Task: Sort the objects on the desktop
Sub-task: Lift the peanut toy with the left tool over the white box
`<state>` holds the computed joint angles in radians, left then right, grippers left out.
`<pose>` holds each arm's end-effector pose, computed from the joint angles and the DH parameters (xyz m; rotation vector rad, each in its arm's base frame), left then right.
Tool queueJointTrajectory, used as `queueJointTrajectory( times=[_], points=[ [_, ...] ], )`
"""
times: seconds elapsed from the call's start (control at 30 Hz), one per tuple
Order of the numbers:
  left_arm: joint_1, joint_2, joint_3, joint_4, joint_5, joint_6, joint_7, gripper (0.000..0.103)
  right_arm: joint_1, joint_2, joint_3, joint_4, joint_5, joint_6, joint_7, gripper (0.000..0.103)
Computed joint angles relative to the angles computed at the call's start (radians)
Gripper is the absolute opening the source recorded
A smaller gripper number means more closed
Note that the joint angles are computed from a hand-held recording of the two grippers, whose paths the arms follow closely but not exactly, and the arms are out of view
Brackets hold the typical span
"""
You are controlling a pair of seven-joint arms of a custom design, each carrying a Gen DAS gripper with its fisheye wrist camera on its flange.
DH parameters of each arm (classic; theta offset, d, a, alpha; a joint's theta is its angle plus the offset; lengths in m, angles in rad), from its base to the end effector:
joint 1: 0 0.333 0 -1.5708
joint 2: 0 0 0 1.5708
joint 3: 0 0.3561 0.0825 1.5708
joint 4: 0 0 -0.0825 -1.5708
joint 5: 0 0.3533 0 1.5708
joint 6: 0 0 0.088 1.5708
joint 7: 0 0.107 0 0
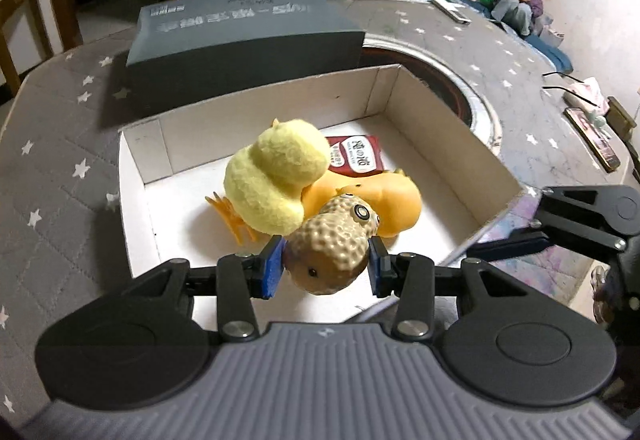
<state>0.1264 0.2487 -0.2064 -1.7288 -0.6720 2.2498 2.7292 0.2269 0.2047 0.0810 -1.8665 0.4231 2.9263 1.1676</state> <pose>0.6374 -0.0550 0.5239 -0.9955 2.6978 -0.9985 0.6176 0.1642 0.5591 -1.8875 1.3510 -0.5383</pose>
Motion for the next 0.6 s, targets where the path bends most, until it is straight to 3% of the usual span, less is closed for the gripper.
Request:
queueJointTrajectory(
  times=[0.6],
  points=[
    [-0.011,0.009,-0.008,-0.023,0.061,0.058,-0.042,0.044,0.025,0.009,-0.018,-0.008,-0.062,0.027,0.067,0.075]
  ],
)
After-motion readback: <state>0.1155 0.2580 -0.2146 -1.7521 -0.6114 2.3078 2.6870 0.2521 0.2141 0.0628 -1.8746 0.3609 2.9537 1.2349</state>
